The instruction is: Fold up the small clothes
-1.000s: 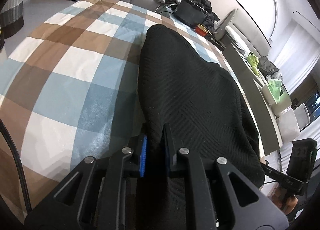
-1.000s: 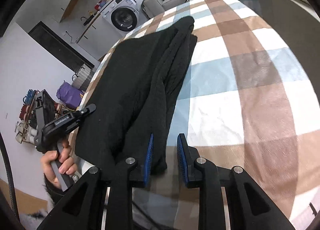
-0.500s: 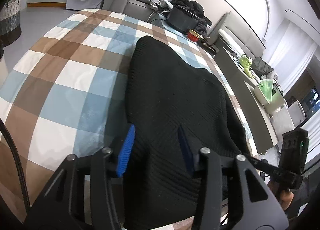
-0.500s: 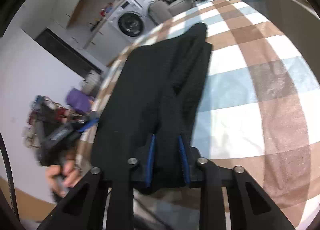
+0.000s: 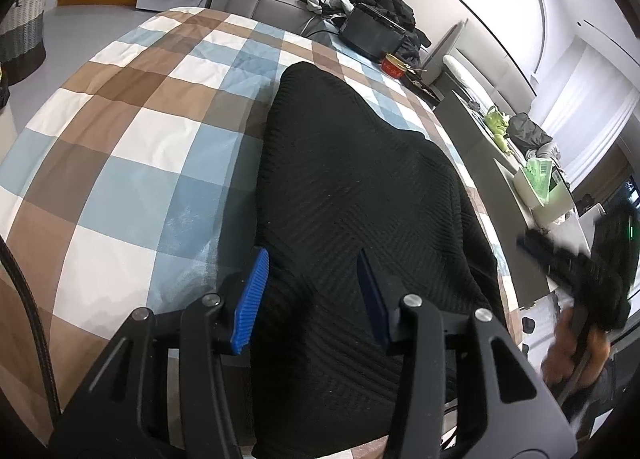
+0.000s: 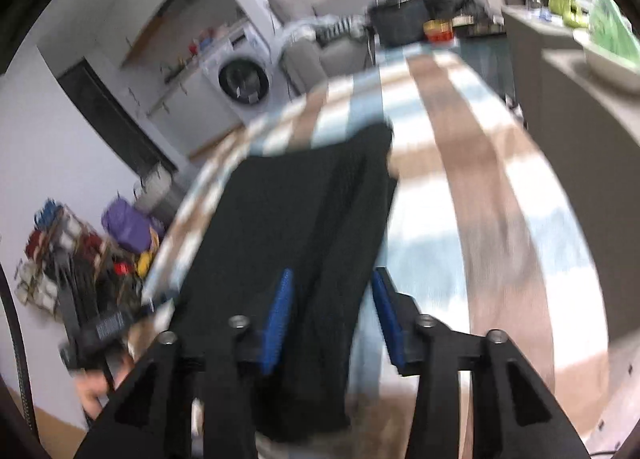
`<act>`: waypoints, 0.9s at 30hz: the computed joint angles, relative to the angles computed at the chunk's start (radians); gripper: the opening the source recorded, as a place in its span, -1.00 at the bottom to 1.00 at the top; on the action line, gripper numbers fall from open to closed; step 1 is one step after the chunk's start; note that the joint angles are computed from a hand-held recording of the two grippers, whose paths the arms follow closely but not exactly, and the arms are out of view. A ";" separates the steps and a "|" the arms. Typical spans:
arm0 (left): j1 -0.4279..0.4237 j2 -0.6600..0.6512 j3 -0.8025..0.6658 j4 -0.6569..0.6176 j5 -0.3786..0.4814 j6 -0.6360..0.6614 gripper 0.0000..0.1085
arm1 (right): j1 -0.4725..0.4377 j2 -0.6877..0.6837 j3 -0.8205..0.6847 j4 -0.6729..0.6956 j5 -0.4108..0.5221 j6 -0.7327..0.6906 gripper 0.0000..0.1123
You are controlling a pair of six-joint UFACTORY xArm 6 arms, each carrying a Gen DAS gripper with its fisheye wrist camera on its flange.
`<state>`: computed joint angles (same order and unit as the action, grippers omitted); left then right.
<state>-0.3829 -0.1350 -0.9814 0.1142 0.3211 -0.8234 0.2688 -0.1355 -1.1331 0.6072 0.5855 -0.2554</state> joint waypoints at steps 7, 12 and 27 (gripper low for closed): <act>0.005 0.007 0.000 -0.038 0.000 0.031 -0.22 | 0.007 0.317 -0.342 0.002 0.070 0.002 -0.21; 0.013 0.012 0.005 -0.070 0.001 0.047 -0.22 | 0.004 0.494 -0.531 -0.119 0.154 0.128 -0.21; 0.010 0.014 0.003 -0.077 0.010 0.054 -0.22 | 0.044 0.602 -0.707 -0.306 0.099 0.116 -0.89</act>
